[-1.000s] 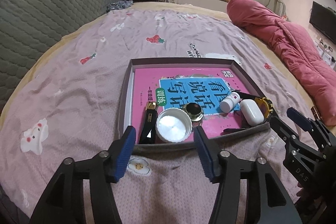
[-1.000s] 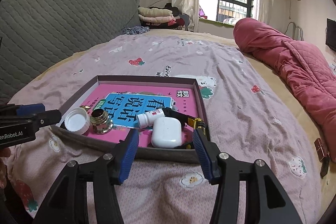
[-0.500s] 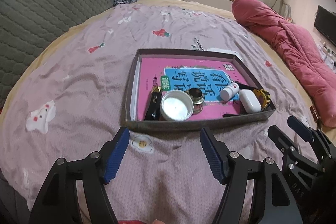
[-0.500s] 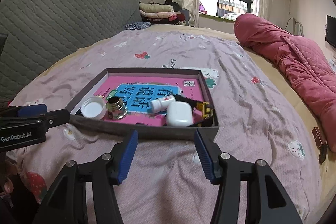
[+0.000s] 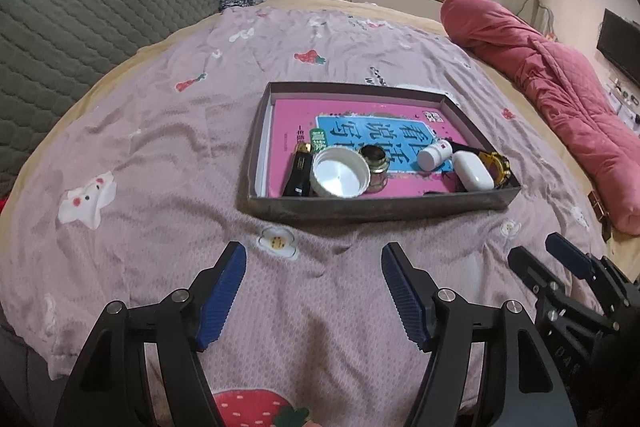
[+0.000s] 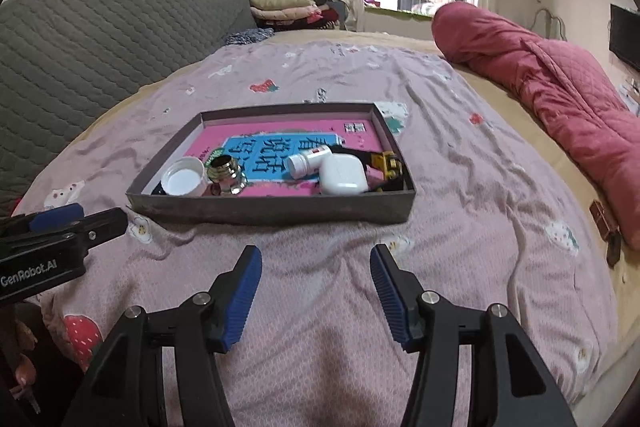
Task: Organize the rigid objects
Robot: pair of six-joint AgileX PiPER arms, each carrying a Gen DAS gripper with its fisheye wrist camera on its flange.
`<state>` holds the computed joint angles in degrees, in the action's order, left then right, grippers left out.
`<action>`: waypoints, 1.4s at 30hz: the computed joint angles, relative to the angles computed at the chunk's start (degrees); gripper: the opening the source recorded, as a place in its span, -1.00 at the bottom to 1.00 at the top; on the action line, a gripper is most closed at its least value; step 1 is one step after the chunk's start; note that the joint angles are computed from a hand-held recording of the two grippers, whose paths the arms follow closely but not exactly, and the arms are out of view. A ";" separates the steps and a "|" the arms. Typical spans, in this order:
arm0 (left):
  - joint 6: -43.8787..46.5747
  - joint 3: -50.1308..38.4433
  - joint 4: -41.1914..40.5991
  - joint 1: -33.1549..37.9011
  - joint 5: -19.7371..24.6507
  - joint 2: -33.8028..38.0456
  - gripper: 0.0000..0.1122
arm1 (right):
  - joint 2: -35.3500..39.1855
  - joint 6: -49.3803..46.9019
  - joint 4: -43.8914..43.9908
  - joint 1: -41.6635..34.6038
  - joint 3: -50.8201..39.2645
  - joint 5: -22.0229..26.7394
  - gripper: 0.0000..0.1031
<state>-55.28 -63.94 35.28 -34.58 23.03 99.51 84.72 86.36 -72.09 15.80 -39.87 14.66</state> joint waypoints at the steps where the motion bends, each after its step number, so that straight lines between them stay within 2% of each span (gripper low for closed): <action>1: -0.33 0.48 0.29 -0.16 -0.16 -0.12 0.28 | -0.11 0.11 0.03 -0.06 0.19 -0.04 0.09; 9: -2.28 3.27 1.43 -1.98 -1.57 -0.06 0.28 | -0.08 3.77 -3.77 2.74 1.52 2.82 0.09; 21: -7.40 5.01 5.84 -1.65 -4.00 1.06 0.28 | 1.94 7.16 -7.56 3.06 1.76 1.10 0.09; 26: -9.99 4.28 9.03 -2.08 -3.40 2.38 0.28 | 3.96 9.03 -10.05 3.27 0.79 0.46 0.09; 42: -9.81 3.01 8.71 -1.99 -3.07 4.22 0.28 | 5.44 10.65 -11.26 2.13 0.71 -0.29 0.09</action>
<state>-65.09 -60.92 43.99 -36.57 19.97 103.73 90.16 97.02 -83.34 17.93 -39.16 14.37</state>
